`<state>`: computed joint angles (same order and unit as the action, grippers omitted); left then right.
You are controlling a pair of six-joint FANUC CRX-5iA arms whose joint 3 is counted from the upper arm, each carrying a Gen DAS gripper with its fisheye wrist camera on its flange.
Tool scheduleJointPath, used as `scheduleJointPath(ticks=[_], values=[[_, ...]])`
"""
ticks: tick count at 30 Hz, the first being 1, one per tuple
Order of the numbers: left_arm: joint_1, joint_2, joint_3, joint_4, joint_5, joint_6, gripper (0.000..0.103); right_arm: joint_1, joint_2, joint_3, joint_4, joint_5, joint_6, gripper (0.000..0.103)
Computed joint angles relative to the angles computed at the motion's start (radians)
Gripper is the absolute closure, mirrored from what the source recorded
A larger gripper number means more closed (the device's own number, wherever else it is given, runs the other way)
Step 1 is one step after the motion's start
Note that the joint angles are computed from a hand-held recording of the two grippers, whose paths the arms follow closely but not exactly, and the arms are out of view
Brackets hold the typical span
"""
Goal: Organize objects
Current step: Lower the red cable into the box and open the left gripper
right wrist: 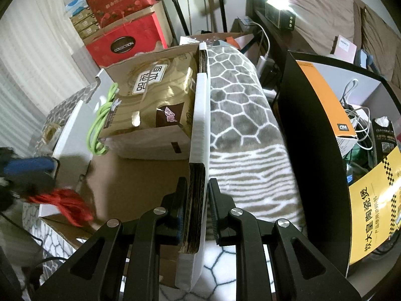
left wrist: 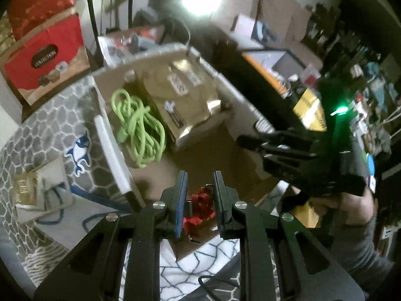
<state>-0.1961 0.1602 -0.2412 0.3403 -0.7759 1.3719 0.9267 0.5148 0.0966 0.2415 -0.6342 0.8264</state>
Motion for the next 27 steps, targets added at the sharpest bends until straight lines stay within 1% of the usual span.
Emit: scheduleJointPath(ticks=[4, 6, 7, 8, 9, 11, 12, 14, 17, 19, 21, 23, 27], values=[[-0.004, 0.037, 0.039, -0.045, -0.002, 0.054, 0.084, 0.0, 0.004, 0.007, 0.0, -0.009, 0.002, 0.086], [-0.012, 0.048, 0.065, -0.1, 0.008, 0.108, 0.083, 0.0, 0.004, 0.007, 0.001, -0.009, 0.002, 0.086], [-0.019, 0.056, 0.086, -0.146, 0.001, 0.147, 0.083, 0.001, 0.004, 0.006, 0.003, -0.009, 0.0, 0.086], [-0.033, 0.068, 0.118, -0.222, -0.009, 0.216, 0.077, 0.001, 0.004, 0.006, 0.004, -0.008, -0.001, 0.086], [-0.041, 0.074, 0.137, -0.269, -0.016, 0.259, 0.066, 0.001, 0.004, 0.005, 0.004, -0.007, -0.002, 0.086], [-0.045, 0.069, 0.141, -0.312, -0.007, 0.306, 0.053, 0.0, 0.005, 0.004, 0.003, -0.005, -0.003, 0.086], [-0.038, 0.059, 0.124, -0.292, 0.009, 0.293, 0.05, -0.001, 0.005, 0.005, 0.002, -0.006, -0.001, 0.086], [-0.018, 0.042, 0.091, -0.243, 0.034, 0.259, 0.048, -0.001, 0.006, 0.007, 0.0, -0.007, 0.001, 0.086], [0.001, 0.015, 0.076, -0.261, 0.036, 0.289, 0.046, -0.001, 0.006, 0.007, 0.0, -0.007, 0.0, 0.086], [0.025, -0.012, 0.049, -0.245, 0.056, 0.286, 0.041, -0.002, 0.006, 0.007, 0.0, -0.007, 0.001, 0.086], [0.055, -0.042, 0.021, -0.23, 0.083, 0.294, 0.033, -0.002, 0.006, 0.008, -0.001, -0.007, 0.002, 0.086], [0.099, -0.074, -0.017, -0.205, 0.106, 0.285, 0.028, -0.002, 0.008, 0.01, -0.002, -0.009, 0.004, 0.086], [0.167, -0.099, -0.035, -0.236, 0.088, 0.345, 0.024, -0.002, 0.007, 0.009, 0.001, -0.008, 0.003, 0.086]])
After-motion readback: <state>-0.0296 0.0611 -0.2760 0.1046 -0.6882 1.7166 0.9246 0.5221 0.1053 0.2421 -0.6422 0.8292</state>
